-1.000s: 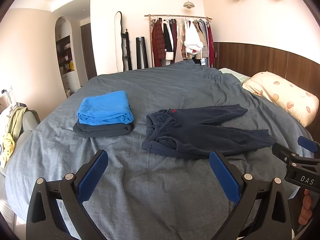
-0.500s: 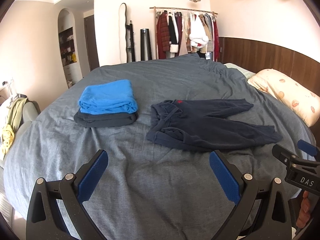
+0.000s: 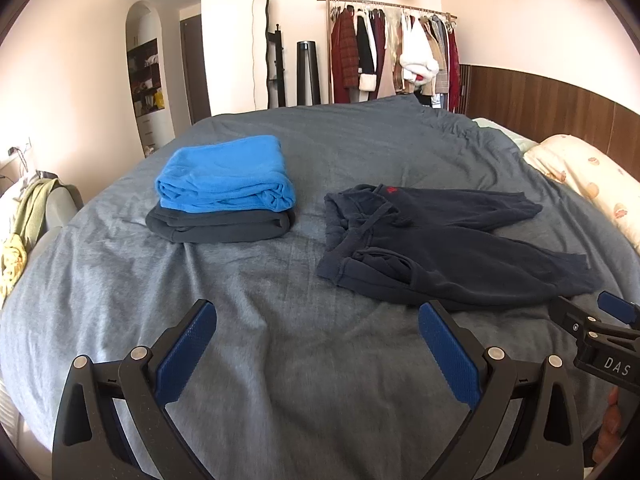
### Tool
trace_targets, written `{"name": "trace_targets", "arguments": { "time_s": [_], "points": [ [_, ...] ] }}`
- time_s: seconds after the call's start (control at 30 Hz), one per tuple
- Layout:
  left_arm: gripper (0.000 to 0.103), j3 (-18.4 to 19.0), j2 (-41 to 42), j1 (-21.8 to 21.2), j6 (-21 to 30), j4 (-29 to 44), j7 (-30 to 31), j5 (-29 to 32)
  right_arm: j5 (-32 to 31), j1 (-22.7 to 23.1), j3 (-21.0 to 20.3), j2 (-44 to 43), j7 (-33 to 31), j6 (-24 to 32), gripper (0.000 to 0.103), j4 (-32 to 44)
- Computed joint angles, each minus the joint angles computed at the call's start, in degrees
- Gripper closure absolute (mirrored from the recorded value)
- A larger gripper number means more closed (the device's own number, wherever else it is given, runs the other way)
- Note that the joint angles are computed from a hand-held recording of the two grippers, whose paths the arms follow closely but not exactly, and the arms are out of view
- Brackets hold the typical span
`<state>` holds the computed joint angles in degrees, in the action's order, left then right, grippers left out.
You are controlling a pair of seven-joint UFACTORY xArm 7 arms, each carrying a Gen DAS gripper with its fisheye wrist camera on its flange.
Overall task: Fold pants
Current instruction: 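Lower both grippers to the sweatpants cuffs and close on them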
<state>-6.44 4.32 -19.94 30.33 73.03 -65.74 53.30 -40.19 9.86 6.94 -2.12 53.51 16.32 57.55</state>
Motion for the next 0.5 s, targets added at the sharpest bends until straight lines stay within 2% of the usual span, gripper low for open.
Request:
{"name": "trace_targets", "arguments": {
  "time_s": [0.13,0.3,0.4,0.5],
  "points": [
    [0.001,1.2,4.8,0.4,-1.5,4.1,3.0,-2.1,2.0,0.7,-1.0,5.3,-0.7,0.3,0.0,4.3],
    [0.002,3.5,11.6,-0.1,-2.4,10.6,11.1,-8.8,6.2,3.3,-3.6,12.0,-4.6,2.3,0.0,11.3],
    [0.004,3.8,15.4,-0.5,0.8,15.9,17.8,-14.5,9.2,4.5,-4.8,15.2,-8.2,4.5,0.0,15.4],
    [0.006,3.7,18.0,-0.7,4.8,21.0,24.5,-20.4,15.4,4.5,-4.5,17.7,-13.5,9.3,0.0,19.9]
  ]
}}
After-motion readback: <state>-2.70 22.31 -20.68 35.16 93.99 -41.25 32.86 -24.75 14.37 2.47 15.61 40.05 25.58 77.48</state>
